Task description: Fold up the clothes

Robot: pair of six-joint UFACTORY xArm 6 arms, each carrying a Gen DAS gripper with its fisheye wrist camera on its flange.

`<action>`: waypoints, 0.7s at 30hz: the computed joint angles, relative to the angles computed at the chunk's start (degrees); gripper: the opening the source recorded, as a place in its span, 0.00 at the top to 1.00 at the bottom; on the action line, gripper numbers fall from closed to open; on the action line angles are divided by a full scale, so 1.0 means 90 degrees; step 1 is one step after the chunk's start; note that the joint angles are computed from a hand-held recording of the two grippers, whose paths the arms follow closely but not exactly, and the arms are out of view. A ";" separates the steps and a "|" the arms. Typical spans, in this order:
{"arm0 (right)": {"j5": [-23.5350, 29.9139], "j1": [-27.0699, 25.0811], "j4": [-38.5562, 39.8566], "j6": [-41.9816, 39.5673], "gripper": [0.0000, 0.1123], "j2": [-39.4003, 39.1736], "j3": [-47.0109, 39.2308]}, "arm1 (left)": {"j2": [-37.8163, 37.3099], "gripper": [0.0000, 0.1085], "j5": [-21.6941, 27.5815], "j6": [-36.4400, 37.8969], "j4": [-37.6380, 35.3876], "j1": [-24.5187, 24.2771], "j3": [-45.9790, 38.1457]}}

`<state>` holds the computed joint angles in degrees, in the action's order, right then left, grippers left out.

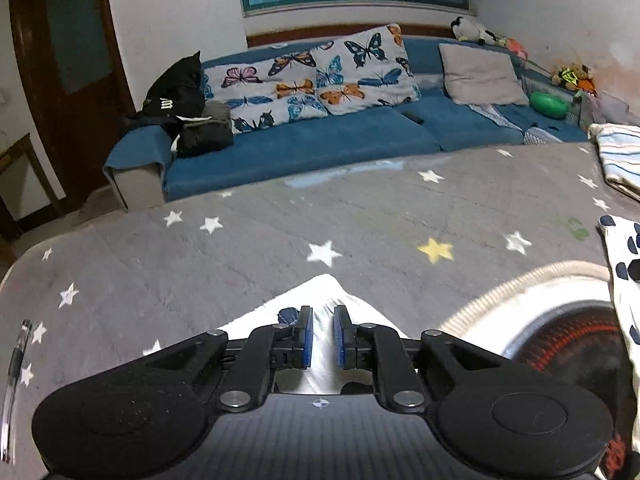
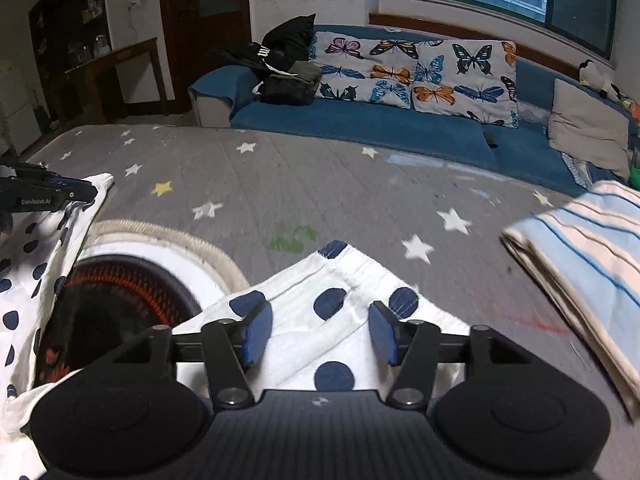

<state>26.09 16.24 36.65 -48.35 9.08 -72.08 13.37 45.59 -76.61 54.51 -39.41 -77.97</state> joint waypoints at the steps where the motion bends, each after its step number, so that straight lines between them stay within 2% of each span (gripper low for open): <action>1: 0.0021 0.0008 0.0012 -0.0027 0.49 0.0046 -0.0059 | 0.0071 0.87 0.0076 -0.0001 0.0057 -0.0008 -0.0080; 5: 0.0041 0.0037 -0.0084 0.0107 0.49 0.0015 -0.0083 | 0.0071 0.84 0.0230 -0.0102 0.0034 -0.0055 -0.0159; 7: 0.0064 0.0017 0.0096 -0.0097 0.49 -0.0183 0.0100 | -0.0141 0.71 0.0314 -0.0264 0.0171 -0.0169 0.0011; 8: 0.0096 -0.0012 0.0141 -0.0177 0.49 -0.0332 0.0235 | -0.0251 0.69 0.0375 -0.0345 0.0228 -0.0236 0.0097; 15: 0.0465 -0.0281 0.0235 -0.0468 0.50 -0.1301 0.1089 | -0.1222 0.69 0.0278 -0.1065 0.0218 -0.0892 0.1021; 21: 0.0714 -0.0520 0.0284 -0.0863 0.55 -0.2282 0.2106 | -0.1896 0.70 0.0272 -0.1854 0.0178 -0.1671 0.1788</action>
